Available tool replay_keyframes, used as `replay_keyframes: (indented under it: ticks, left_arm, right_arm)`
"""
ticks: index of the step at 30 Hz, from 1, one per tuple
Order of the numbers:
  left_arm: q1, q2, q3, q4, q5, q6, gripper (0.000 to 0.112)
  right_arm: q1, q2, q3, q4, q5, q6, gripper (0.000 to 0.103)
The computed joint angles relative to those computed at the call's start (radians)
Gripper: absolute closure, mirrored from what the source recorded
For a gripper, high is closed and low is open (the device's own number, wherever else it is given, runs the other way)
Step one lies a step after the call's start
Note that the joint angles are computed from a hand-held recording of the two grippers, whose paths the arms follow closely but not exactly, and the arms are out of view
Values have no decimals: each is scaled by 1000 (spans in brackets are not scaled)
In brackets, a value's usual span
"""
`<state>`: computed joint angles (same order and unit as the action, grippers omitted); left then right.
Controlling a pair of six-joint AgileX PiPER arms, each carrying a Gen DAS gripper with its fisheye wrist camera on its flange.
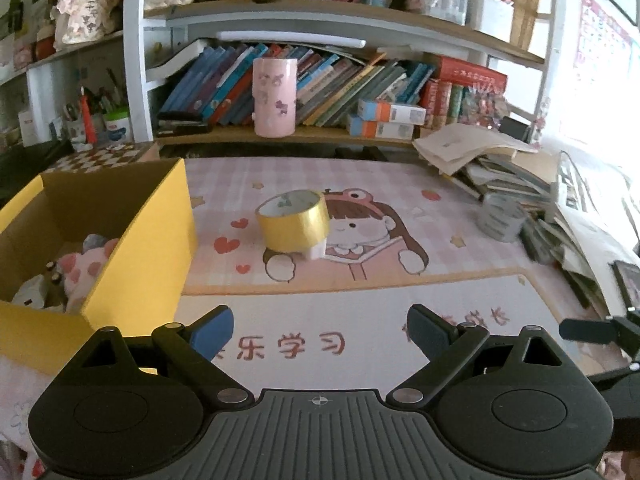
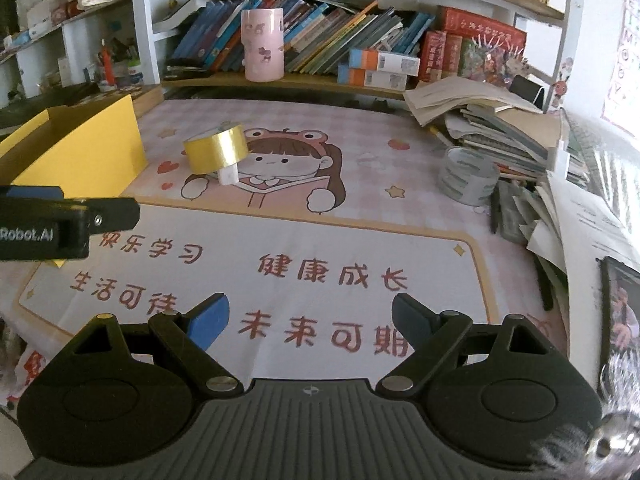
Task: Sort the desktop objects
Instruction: 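Move the left gripper toward the gold tape roll on the mat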
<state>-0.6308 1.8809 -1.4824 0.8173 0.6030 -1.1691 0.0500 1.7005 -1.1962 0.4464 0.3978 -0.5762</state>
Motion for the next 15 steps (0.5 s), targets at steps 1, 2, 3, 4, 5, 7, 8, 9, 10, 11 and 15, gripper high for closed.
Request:
replay_keyframes:
  ticks: [1, 2, 3, 4, 5, 7, 8, 9, 10, 11, 15]
  left_arm:
    - [1, 17, -27, -12, 14, 6, 16]
    - [2, 37, -57, -21, 31, 9, 16]
    - [4, 54, -84, -30, 45, 12, 16]
    - [7, 68, -105, -37, 57, 15, 16]
    - [10, 88, -135, -45, 70, 20, 16]
    - [15, 123, -181, -54, 86, 32, 16]
    - [22, 141, -202, -62, 81, 49, 16]
    - [28, 156, -221, -74, 76, 69, 16]
    - [35, 173, -244, -89, 75, 91, 16]
    - [43, 197, -277, -109, 80, 118, 16]
    - [66, 299, -432, -175, 145, 191, 16]
  right_arm:
    - [-11, 15, -18, 27, 13, -29, 15]
    - [-23, 32, -38, 58, 27, -59, 15]
    - [-32, 49, -56, 83, 37, -82, 15]
    - [-40, 67, -75, 106, 49, -103, 15]
    - [-46, 85, -94, 127, 59, -123, 15]
    - [-52, 122, -130, 160, 78, -160, 15]
    - [-55, 138, -146, 176, 89, -180, 15]
    - [-56, 156, -165, 193, 101, -201, 15]
    - [-56, 167, -177, 205, 110, -217, 15]
    - [-57, 179, -190, 221, 120, -237, 15]
    - [-59, 221, -239, 256, 156, -287, 15]
